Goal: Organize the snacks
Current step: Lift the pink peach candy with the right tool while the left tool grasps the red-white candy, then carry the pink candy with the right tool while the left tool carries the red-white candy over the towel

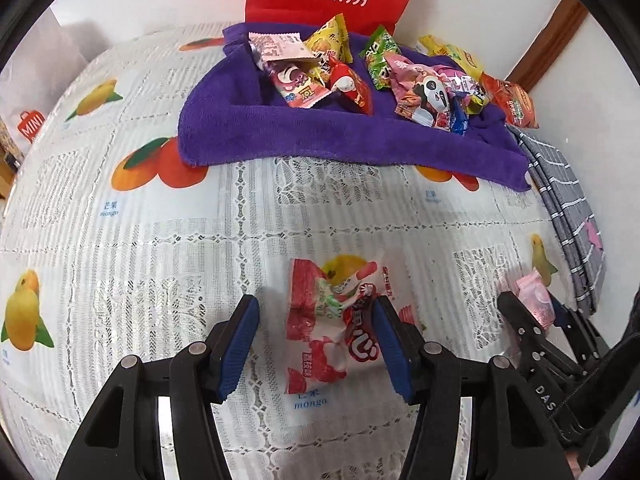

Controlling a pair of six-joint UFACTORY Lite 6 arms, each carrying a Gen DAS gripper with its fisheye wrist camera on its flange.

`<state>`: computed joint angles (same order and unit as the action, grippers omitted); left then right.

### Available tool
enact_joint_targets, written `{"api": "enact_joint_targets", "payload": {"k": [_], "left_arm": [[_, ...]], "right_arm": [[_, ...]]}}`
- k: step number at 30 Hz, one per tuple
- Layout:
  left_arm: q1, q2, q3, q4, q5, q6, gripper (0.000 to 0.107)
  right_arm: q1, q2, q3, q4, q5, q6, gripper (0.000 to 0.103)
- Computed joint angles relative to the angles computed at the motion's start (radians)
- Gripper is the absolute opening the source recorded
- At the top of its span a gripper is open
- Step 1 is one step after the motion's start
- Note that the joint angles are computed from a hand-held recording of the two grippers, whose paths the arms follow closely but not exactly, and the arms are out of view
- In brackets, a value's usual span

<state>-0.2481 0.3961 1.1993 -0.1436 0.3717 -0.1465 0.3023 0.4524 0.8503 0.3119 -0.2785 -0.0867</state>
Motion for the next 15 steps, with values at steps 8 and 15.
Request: {"api": "enact_joint_targets", "payload": {"k": [8, 15], "left_arm": [[-0.001, -0.020, -0.019, -0.097, -0.022, 0.073, 0.025], [0.007, -0.114, -0.071, -0.222, -0.002, 0.188, 0.022]], "right_arm": [[-0.013, -0.023, -0.017, -0.060, 0.018, 0.047, 0.046], [-0.066, -0.061, -0.016, -0.275, 0.100, 0.281, 0.044]]}}
